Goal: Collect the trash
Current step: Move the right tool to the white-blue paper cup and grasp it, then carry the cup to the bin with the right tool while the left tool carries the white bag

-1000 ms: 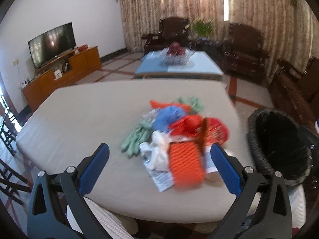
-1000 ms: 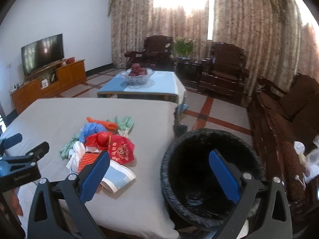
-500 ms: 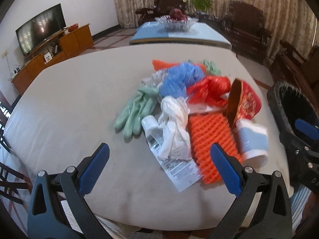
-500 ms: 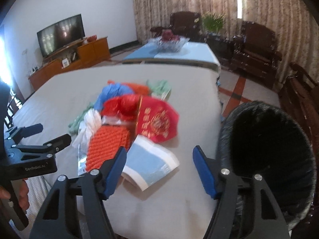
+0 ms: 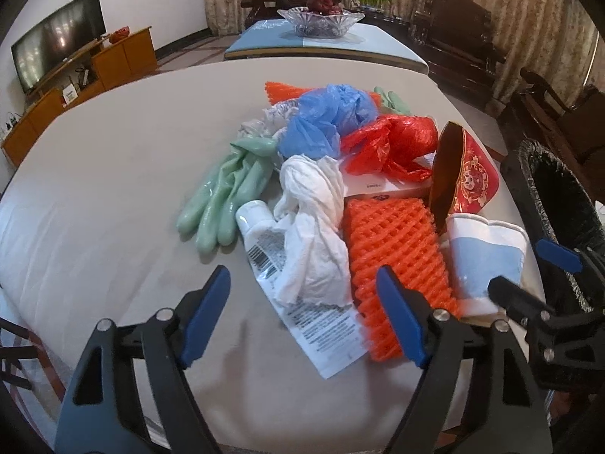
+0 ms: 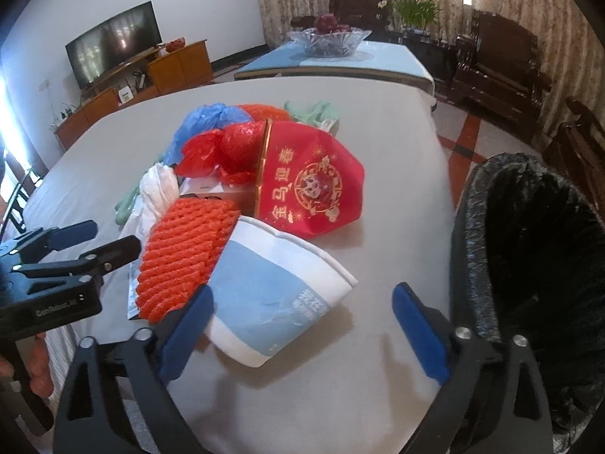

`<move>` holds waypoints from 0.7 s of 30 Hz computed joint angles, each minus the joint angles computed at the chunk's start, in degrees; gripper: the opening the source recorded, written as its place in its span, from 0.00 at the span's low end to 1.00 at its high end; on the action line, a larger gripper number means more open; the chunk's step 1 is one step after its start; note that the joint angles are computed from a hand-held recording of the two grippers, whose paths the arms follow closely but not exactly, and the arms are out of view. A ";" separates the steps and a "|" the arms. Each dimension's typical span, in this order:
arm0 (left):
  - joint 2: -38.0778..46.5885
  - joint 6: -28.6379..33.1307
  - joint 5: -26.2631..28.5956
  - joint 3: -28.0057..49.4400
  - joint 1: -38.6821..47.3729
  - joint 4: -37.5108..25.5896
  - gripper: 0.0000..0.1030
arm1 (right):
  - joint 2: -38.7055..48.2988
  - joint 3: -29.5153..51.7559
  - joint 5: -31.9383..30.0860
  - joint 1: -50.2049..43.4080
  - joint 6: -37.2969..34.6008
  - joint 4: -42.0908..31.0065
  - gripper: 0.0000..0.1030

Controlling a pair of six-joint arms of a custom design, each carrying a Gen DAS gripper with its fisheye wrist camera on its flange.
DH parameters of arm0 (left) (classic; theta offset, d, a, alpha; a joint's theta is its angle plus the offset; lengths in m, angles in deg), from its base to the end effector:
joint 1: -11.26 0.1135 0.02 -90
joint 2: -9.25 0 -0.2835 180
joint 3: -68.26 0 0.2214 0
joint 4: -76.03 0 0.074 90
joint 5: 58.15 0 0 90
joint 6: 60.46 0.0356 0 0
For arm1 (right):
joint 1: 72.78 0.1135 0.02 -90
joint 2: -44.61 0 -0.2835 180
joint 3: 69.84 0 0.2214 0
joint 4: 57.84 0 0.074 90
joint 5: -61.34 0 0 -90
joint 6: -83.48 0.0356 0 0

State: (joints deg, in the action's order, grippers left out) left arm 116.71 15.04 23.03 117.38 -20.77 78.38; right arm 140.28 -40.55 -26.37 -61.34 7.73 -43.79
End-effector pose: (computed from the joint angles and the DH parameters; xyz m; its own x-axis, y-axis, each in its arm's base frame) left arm 0.2423 -0.1451 0.1050 -0.7934 0.2045 -0.5733 0.2611 0.9652 -0.0170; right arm 0.1999 0.0390 0.1060 -0.7948 0.0901 -0.6001 0.0221 0.9926 0.1198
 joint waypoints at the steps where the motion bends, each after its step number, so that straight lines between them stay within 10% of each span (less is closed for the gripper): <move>1: 0.65 -0.01 0.62 0.50 0.33 -0.10 0.69 | 1.16 0.45 -1.16 -0.23 -0.17 0.49 0.93; 3: 1.53 0.07 1.66 1.15 0.98 -0.24 0.62 | 2.70 1.00 -4.10 -0.81 -0.85 0.53 0.90; 7: 2.47 0.47 3.71 1.06 1.86 0.40 0.44 | 5.79 1.97 -11.09 -2.70 -2.67 0.26 0.47; 16: 0.26 -0.22 2.83 0.33 -0.15 0.45 0.04 | -1.88 -0.66 -13.21 -6.18 -4.97 -2.49 0.47; 21: -1.03 -0.88 0.93 0.75 -2.32 -0.52 0.01 | -8.08 -1.07 -13.86 -8.58 -5.91 -6.83 0.47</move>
